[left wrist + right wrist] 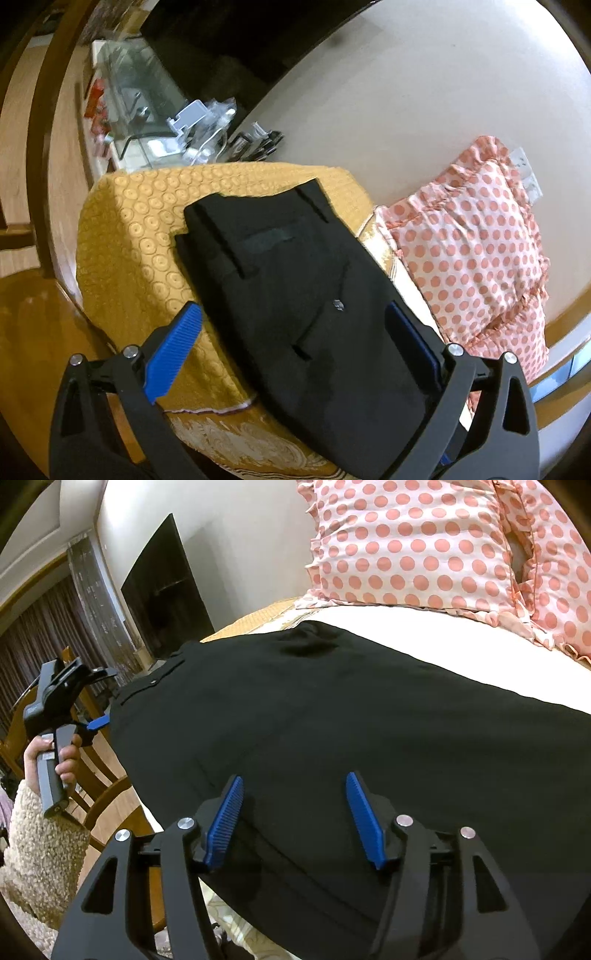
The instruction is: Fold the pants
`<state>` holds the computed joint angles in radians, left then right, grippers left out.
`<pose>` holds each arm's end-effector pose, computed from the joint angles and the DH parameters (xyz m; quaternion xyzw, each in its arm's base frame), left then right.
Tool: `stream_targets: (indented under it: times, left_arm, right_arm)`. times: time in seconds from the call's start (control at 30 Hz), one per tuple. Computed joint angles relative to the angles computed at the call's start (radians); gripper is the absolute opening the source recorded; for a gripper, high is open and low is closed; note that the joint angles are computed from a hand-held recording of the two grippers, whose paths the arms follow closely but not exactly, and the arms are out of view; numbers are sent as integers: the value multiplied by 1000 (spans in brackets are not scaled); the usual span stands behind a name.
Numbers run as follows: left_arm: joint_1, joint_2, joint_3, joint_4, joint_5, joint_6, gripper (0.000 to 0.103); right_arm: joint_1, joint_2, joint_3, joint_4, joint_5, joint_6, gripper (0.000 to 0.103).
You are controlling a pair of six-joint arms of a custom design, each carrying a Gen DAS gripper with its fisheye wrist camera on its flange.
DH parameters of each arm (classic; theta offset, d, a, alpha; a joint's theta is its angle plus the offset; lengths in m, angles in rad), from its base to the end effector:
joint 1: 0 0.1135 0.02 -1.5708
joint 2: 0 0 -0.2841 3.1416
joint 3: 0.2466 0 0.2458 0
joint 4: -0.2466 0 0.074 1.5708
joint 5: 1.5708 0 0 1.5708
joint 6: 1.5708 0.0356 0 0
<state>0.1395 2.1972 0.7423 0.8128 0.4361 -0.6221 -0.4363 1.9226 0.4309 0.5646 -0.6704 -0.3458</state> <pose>0.3574 0.0350 0.0502 -0.2345 0.8464 -0.2923 0.3783 0.2429 -0.0889 0.0658 -0.0634 0.8996 0.1746 0.3951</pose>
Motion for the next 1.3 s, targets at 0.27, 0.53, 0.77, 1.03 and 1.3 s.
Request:
stream_targets:
  times: [0.27,0.53,0.77,1.03,1.3]
  left_arm:
    - [-36,7,1,-6,67,-8,98]
    - [-1,88,40,67,312,-111,95]
    - [22,75,97,-24,158,-95,84]
    - [-22,63,162,-188,13,-10,28]
    - [-143,-99,97,-215,-185,134,14]
  right_arm:
    - [24,5,-24,54,8,20,67]
    - [18,1,-25,52,0,8,67]
    - [15,12,-34,88,-5,11,67]
    - [-98,-7,-32,63,-114,47,67]
    - [-375,-88,-37,37,-262,27,71]
